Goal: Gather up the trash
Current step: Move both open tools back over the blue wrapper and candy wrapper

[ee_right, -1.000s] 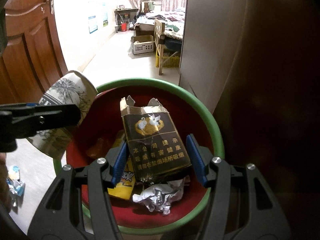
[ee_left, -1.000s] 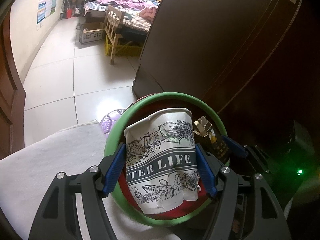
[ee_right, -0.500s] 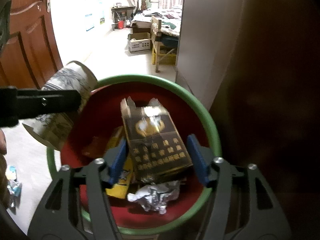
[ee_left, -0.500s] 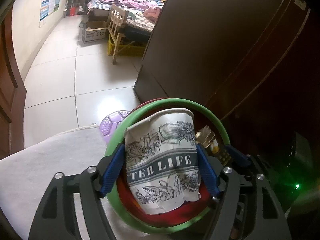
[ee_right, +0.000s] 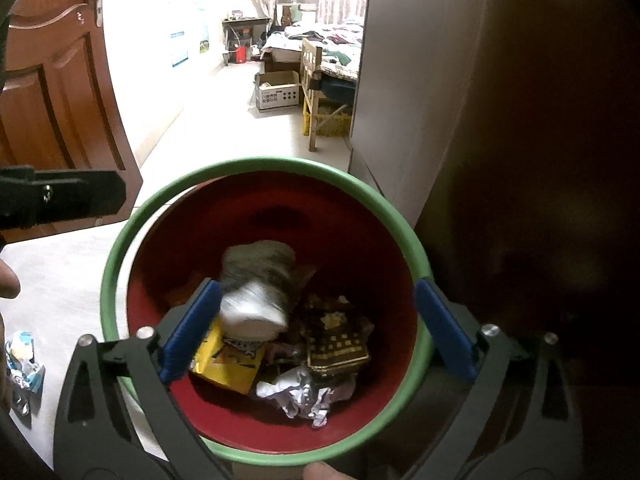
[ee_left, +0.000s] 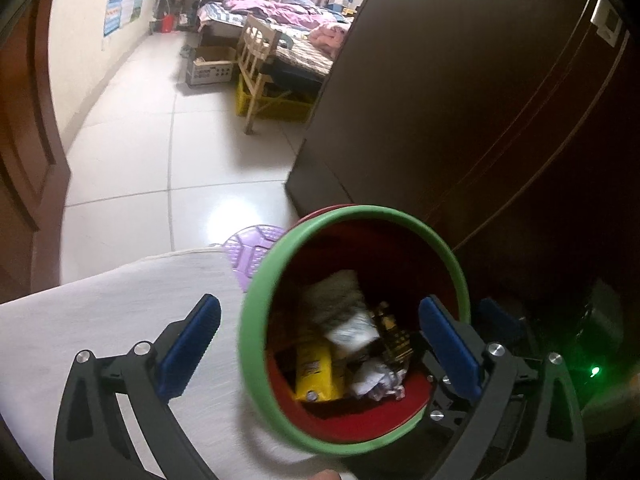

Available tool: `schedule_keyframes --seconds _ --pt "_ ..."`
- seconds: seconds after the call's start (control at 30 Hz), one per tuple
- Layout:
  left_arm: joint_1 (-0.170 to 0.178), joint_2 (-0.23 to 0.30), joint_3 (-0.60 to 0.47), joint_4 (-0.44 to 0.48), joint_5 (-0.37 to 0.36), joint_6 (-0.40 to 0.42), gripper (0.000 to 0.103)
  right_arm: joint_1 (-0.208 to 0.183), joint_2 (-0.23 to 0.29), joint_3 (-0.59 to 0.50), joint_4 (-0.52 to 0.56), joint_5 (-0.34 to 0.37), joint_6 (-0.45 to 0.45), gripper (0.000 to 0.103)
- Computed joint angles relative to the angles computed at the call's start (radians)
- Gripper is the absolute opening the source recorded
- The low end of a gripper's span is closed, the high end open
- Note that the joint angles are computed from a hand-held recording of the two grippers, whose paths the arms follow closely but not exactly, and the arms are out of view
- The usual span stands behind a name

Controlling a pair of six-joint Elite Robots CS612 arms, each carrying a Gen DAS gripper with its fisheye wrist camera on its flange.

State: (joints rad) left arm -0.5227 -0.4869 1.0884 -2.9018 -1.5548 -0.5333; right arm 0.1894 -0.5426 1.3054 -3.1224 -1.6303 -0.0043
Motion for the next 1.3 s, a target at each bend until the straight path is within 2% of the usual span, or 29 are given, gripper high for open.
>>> schedule_keyframes --seconds 0.17,0.43,0.6,0.8,1.07,1.3 --pt "-0.002 -0.046 0.076 -0.025 0.058 -0.016 0.095 0.009 -0.014 0.018 -0.010 0.005 -0.012 0.098" --pt "-0.011 -0.160 0.274 -0.137 0.167 -0.025 0.095 0.046 -0.057 0.072 -0.070 0.004 -0.042 0.098" --pt "-0.021 -0.242 0.414 -0.202 0.247 -0.033 0.095 0.074 -0.092 0.114 -0.095 0.036 -0.068 0.098" --pt "-0.026 -0.310 0.551 -0.255 0.287 -0.073 0.095 0.106 -0.126 0.165 -0.104 0.076 -0.091 0.098" --pt "-0.024 -0.360 0.684 -0.294 0.310 -0.154 0.095 0.151 -0.141 0.186 -0.068 0.095 -0.126 0.098" --pt "-0.015 -0.370 0.760 -0.316 0.306 -0.221 0.095 0.178 -0.136 0.179 -0.010 0.116 -0.140 0.098"
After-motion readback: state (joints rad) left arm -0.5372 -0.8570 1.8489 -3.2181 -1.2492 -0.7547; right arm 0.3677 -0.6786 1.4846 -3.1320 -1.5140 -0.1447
